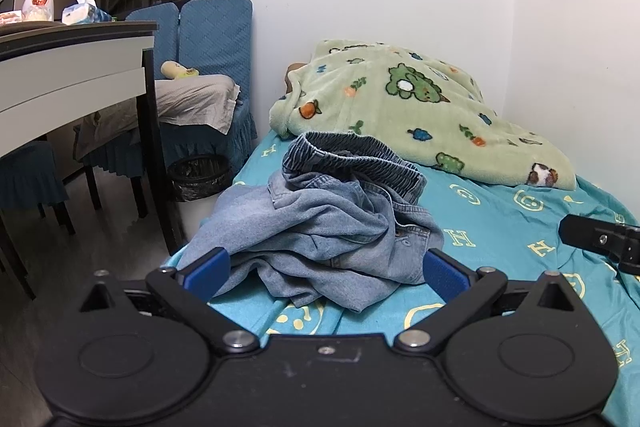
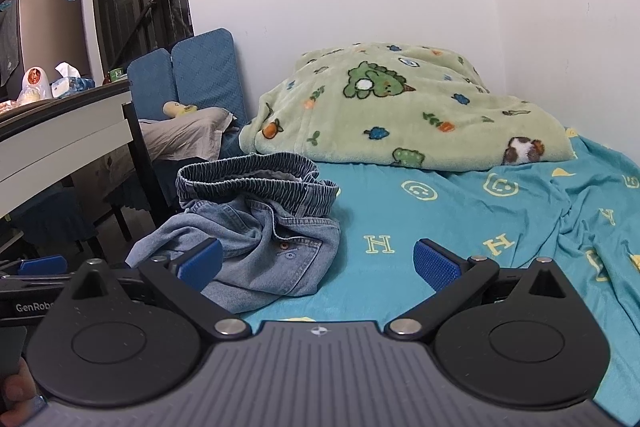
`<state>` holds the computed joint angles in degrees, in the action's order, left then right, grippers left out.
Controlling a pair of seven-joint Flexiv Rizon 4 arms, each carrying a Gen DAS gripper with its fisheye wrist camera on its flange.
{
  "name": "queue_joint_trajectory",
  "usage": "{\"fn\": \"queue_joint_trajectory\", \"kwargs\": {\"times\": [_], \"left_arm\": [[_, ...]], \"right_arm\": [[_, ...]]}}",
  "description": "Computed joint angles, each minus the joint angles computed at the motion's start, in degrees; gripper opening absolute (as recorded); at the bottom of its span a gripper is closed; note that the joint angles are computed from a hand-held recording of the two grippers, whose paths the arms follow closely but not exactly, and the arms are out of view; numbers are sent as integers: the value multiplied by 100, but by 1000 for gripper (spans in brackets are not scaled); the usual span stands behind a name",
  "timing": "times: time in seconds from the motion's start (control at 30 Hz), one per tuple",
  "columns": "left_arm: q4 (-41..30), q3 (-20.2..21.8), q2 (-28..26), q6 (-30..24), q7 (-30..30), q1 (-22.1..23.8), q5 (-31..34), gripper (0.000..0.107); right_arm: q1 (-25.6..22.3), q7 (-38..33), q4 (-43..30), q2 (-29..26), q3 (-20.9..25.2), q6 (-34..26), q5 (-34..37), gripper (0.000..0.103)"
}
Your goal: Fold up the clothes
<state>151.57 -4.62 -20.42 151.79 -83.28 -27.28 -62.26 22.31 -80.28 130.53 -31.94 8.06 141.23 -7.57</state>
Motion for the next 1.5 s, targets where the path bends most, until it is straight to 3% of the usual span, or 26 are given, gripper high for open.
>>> {"fn": "queue_joint_trajectory", "kwargs": {"times": [0.7,0.9,1.03,1.1,1.3,1.5], "left_arm": [[2,1,57,-106,22,-10,-81,103],[52,39,278,-512,-66,152,122,103],[-146,96,455,-999,247,301,142,103],[-401,140,407,-1109,700,344,21,103],[-1314,301,132,-1613,1772,746,4,103],[-2194,508,-505,-1675,2088,1161,6,102]], "right_arm": [[-98,112,3,17,50,-120,-169,103],[-163,198,-10,9,58,-149,-278,103],[-245,321,8,16,85,-173,-387,103],[-238,324,7,8,71,-162,-378,103],[-327,431,-34,-31,82,-181,-532,103],[-487,617,-116,-121,122,-282,-856,103]]}}
